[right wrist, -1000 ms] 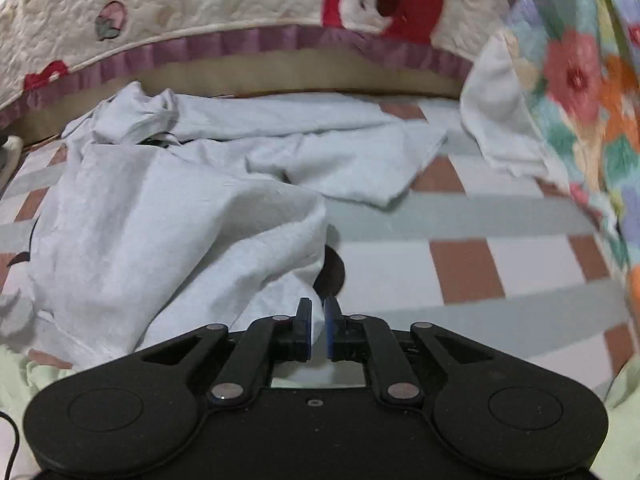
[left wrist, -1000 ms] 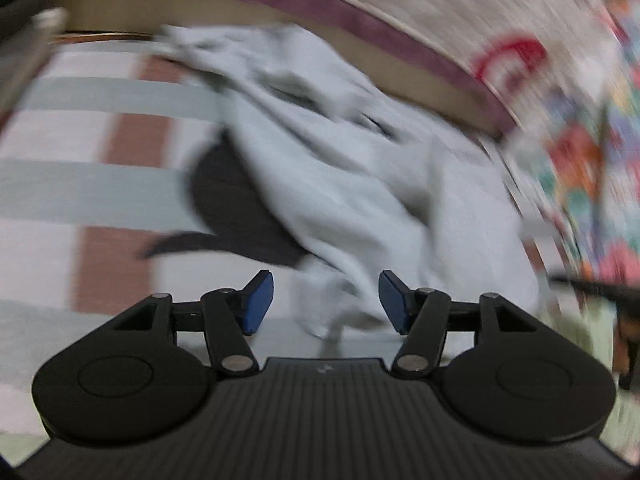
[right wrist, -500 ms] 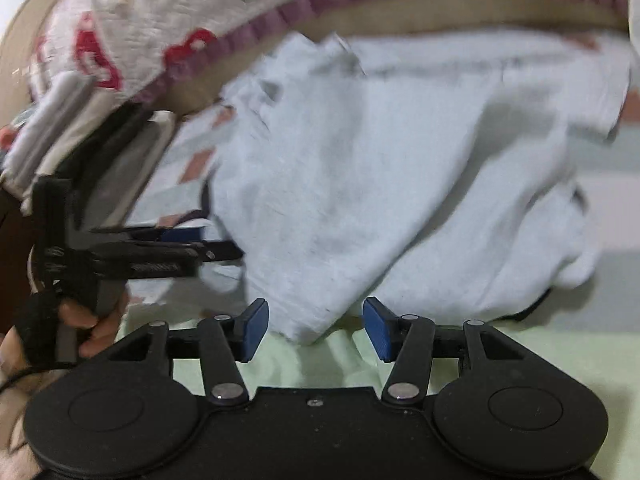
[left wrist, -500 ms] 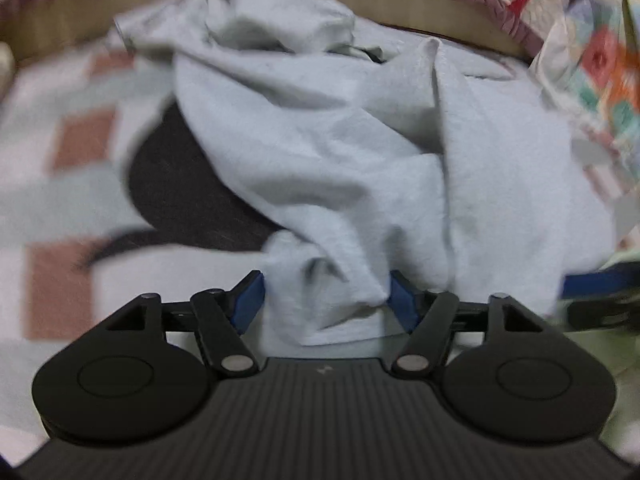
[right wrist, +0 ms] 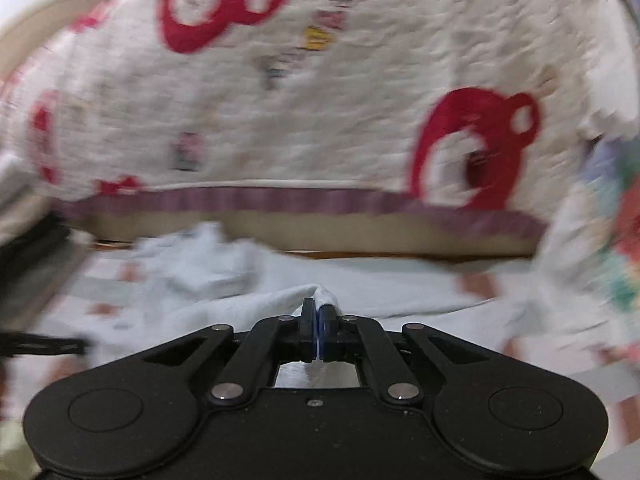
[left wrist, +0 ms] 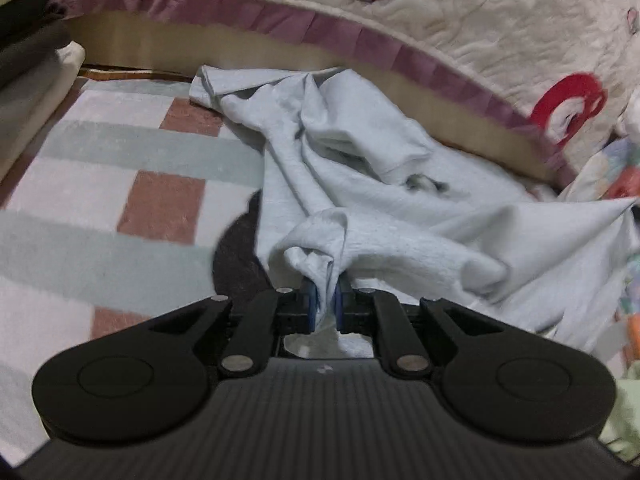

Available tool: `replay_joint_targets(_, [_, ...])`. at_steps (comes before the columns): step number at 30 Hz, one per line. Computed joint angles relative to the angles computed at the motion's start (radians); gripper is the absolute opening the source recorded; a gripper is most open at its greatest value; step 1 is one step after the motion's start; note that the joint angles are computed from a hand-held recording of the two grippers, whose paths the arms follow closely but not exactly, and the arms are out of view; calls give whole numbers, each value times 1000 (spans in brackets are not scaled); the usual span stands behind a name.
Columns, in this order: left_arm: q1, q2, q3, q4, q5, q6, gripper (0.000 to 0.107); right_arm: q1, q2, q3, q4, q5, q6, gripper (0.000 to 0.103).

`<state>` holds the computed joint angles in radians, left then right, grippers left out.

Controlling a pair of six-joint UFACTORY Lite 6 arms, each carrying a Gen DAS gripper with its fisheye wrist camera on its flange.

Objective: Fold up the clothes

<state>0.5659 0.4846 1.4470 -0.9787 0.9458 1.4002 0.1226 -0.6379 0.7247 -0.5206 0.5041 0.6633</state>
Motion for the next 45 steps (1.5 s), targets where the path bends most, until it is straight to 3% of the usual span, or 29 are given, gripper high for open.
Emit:
replay_joint_targets(2, [-35, 55, 76, 10, -46, -24, 8, -74, 152, 74, -66, -20, -22, 2])
replay_joint_targets(4, [-54, 95, 114, -18, -95, -42, 10, -172, 288, 119, -19, -89, -109, 2])
replay_joint_targets(8, [16, 257, 279, -53, 45, -170, 16, -276, 383, 68, 12, -234, -146, 1])
replay_joint_targets(11, [67, 224, 259, -111, 71, -81, 16, -335, 385, 4, 229, -300, -382, 1])
replay_joint_targets(13, [64, 108, 145, -88, 2, 92, 22, -359, 402, -16, 416, -316, -588, 7])
replay_joint_targets(14, [50, 35, 70, -55, -59, 193, 37, -364, 425, 3, 465, -284, -692, 9])
replay_joint_targets(15, [46, -9, 3, -54, -84, 269, 43, -363, 459, 39, 472, -231, -770, 8])
replay_joint_targets(17, [38, -90, -124, -54, -126, 409, 43, -350, 508, 105, 402, -142, -801, 9])
replay_joint_targets(19, [28, -169, -243, -54, -170, 542, 43, -345, 473, 125, 378, -111, -729, 19])
replay_joint_targets(21, [29, -226, -328, -118, -138, 684, 43, -358, 418, 109, 439, -105, -728, 38])
replay_joint_targets(23, [21, -278, -416, -185, -103, 848, 46, -371, 347, 60, 505, -110, -740, 39])
replay_joint_targets(24, [9, -293, -444, -193, -102, 890, 53, -378, 312, 32, 534, -109, -736, 39])
replay_joint_targets(25, [-10, -308, -470, -173, -135, 890, 56, -387, 280, 2, 570, -109, -740, 39])
replay_joint_targets(29, [-41, -313, -522, -155, -180, 901, 57, -467, 154, -121, 962, -90, -1011, 39])
replay_joint_targets(32, [-84, -319, -580, -323, -242, 1070, 59, -501, 157, -138, 1276, 32, -1312, 39])
replay_joint_targets(34, [-134, -292, -590, -401, -285, 1144, 67, -522, 176, -155, 1445, 116, -1488, 39])
replay_joint_targets(36, [-185, -246, -582, -488, -340, 1183, 71, -467, 178, -185, 1496, 92, -1506, 39])
replay_joint_targets(38, [-213, -226, -587, -621, -379, 1276, 65, -395, 187, -207, 1510, 30, -1467, 39])
replay_joint_targets(40, [-218, -219, -553, -619, -400, 1225, 13, -332, 196, -227, 1538, -40, -1431, 40])
replay_joint_targets(41, [-207, -198, -510, -572, -387, 1136, 2, -300, 191, -239, 1549, -76, -1409, 42])
replay_joint_targets(45, [-59, -140, -321, -388, -121, 718, 2, -221, 144, -283, 1502, -173, -1270, 54])
